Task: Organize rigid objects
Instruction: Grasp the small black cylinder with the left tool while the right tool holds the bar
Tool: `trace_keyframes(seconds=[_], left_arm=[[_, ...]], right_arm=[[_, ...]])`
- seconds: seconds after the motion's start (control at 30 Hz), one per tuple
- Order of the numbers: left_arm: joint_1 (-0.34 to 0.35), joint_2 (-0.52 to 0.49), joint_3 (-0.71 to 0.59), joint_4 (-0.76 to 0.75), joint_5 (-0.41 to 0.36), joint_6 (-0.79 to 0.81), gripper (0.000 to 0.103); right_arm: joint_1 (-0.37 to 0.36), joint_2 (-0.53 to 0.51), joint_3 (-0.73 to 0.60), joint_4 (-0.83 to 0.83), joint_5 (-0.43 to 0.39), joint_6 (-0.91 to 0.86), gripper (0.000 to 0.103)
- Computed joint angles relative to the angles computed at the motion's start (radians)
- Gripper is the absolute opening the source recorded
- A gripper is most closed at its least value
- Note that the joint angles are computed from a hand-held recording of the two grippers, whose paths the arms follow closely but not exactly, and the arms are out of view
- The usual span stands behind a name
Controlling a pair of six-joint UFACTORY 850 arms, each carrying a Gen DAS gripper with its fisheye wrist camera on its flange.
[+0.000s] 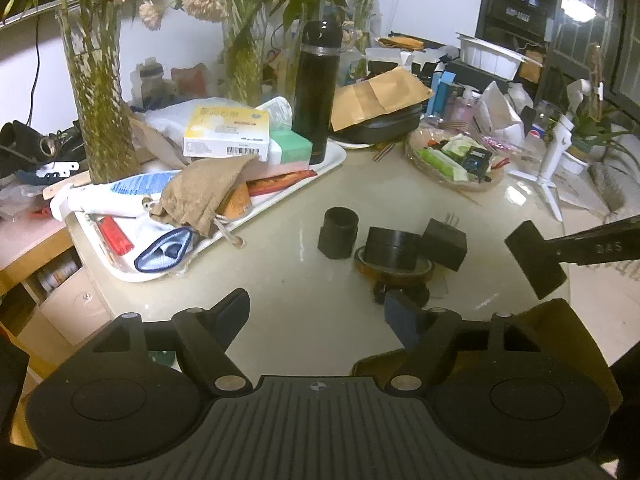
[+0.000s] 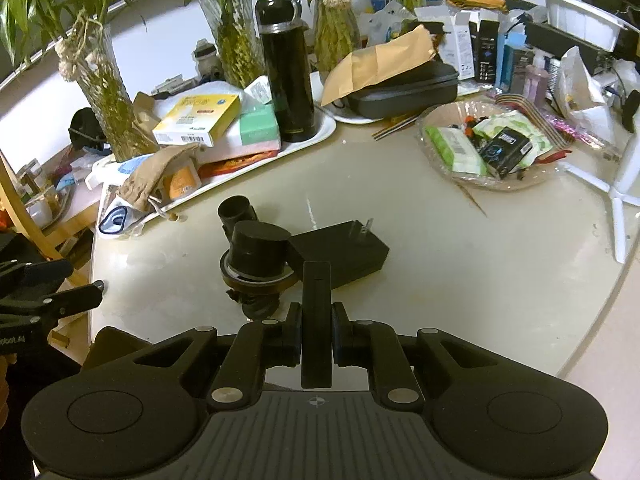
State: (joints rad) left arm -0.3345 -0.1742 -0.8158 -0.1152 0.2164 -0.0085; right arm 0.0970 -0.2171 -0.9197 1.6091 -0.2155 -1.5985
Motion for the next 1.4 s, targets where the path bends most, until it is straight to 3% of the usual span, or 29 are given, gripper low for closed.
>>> trace_keyframes(seconds=[0.23, 0.5, 0.87, 0.97, 1.1, 1.27, 1.4], left_arm=[[-0.015, -0.029, -0.027, -0.136, 0.04, 0.152, 0.084], [-0.022, -0.085, -0.1, -0.196, 0.013, 0.313, 0.084], [0.003, -0.191, -0.208, 0.054, -0.018, 0.143, 0.084], [0.005, -0.229, -0.246, 0.038, -0.025, 0.171, 0.084], [0.009, -0.281, -0.301, 0.131, -0.039, 0.093, 0.084], [0.007, -0.342, -0.365, 0.138, -0.056, 0.104, 0.08], [0.01, -0.38, -0.409, 0.226, -0.084, 0.021, 0.074]], right_arm=[[-0.03, 0.036, 0.036, 0.107, -0.01, -0.112, 0.017], [-0.06, 0.055, 0.06, 0.131, -0.027, -0.138, 0.017], [-0.089, 0.073, 0.096, 0.26, -0.044, -0.261, 0.017], [-0.096, 0.072, 0.1, 0.265, -0.048, -0.263, 0.017], [-0.101, 0.069, 0.104, 0.263, -0.05, -0.263, 0.017], [-0.107, 0.068, 0.106, 0.266, -0.054, -0.264, 0.017], [-0.112, 0.068, 0.108, 0.284, -0.056, -0.27, 0.017]])
